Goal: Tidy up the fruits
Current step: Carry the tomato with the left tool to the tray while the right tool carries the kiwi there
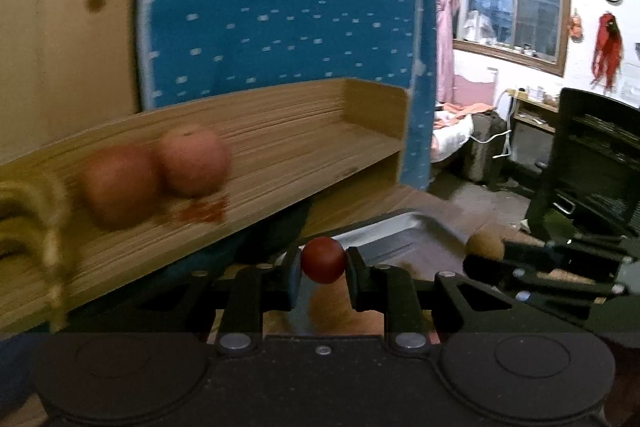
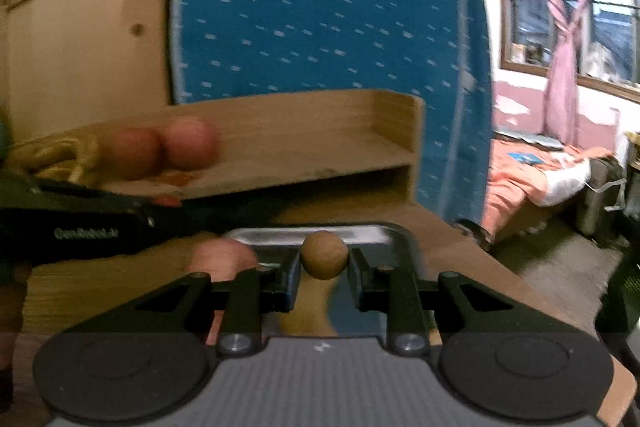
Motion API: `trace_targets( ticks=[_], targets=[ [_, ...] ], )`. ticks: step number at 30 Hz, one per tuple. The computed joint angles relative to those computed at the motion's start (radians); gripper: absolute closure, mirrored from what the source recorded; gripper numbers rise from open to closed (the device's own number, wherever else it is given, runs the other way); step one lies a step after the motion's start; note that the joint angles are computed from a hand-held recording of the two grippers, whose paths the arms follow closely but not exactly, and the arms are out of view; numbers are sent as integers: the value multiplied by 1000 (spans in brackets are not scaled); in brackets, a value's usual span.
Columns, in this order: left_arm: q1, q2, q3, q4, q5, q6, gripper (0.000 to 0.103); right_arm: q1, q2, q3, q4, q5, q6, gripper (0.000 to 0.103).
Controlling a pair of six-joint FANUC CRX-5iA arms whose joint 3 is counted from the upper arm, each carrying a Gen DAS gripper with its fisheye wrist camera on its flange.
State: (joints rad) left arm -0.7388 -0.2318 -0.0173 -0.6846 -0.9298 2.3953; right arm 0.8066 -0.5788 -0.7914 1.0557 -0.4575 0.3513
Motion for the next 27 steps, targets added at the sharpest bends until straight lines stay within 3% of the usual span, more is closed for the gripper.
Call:
trace_targets(
  ticks=[9,27],
  targets=[
    [16,93,54,38,55,-48,78,-45,9,3,-85,13,54,74],
    [40,123,50,77,76,-82,77,-65,33,9,-131,41,79,74]
  ],
)
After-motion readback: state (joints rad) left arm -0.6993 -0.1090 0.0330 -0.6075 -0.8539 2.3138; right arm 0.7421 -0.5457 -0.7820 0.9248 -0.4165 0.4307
